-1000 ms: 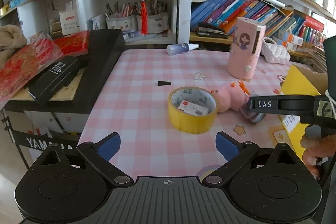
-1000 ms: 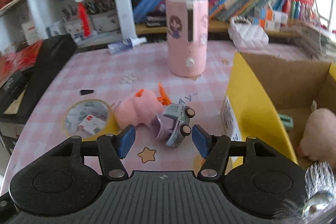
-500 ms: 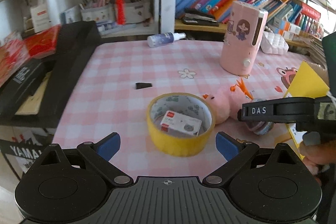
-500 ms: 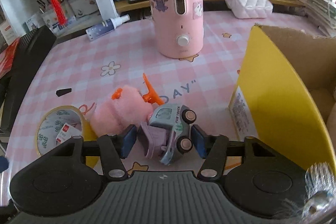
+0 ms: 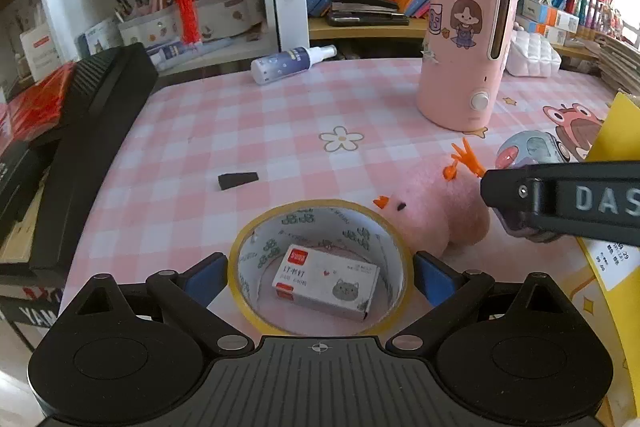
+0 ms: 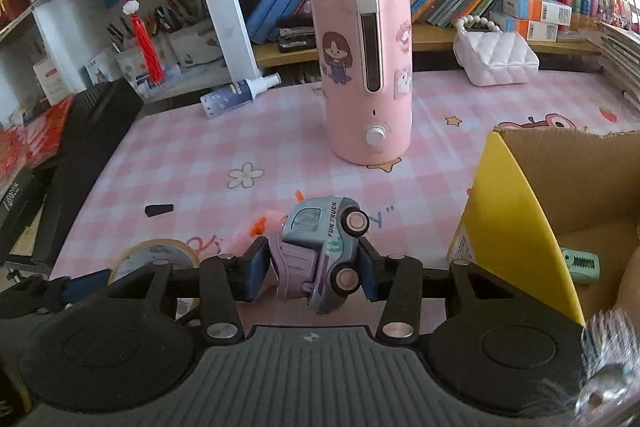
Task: Organize objects
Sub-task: 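Grasp the pink-and-blue toy truck with the right tool while the left tool grasps the tape roll, then lift the tape roll with the left tool while the right tool lifts the truck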
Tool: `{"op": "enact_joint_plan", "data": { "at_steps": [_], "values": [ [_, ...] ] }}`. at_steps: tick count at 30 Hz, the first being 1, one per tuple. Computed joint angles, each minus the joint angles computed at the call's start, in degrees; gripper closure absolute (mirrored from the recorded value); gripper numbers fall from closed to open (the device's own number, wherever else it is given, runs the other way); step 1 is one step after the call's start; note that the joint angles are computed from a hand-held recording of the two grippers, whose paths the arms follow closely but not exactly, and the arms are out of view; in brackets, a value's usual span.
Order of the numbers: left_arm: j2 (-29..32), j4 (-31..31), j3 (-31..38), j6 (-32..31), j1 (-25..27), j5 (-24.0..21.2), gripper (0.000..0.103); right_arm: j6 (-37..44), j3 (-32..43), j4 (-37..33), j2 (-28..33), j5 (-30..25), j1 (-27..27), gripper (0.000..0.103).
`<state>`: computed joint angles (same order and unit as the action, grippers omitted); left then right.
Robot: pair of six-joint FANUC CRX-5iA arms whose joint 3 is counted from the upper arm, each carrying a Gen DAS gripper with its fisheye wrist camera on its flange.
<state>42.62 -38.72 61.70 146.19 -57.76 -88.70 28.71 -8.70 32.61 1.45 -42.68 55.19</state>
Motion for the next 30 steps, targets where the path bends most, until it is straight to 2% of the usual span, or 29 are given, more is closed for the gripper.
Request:
{"op": "enact_joint_plan", "data": {
  "at_steps": [3,5,7,15,19,30],
  "values": [
    [-0.43,1.37,-0.86,0.57,0.63,0.48,0.006,0.92,0.31,-1.19,-0.19,-0.02,0.02,0.060],
    [-1.16,1.15,-1.89,1.78,0.46,0.96,0.012,2.58,0.73,-2.81,-0.35,0.02,-0.05,0.060],
    [-0.99,1.27,-1.05,1.98,0.38,-0.08,0.012,3.38,0.77,-3.58,-0.64,-0.01,0.03,0.060],
    [-5.56,-5.18,-3.94,9.11,-3.90,-0.73,0.012,2.27,-1.89,-1.15,-3.39,0.82,1.05,0.060],
    [-7.68,-7.68,-5.40,12.71,-6.59,-2.75,0.012,2.13,-3.68,0.70,-5.26,1.25,1.99,0.060],
    [-8.78,-8.64,-6.24,18.57,-11.31,-7.39,0.012,4.54,-9.06,2.59,-11.40,0.11,5.74,0.060]
  ]
}}
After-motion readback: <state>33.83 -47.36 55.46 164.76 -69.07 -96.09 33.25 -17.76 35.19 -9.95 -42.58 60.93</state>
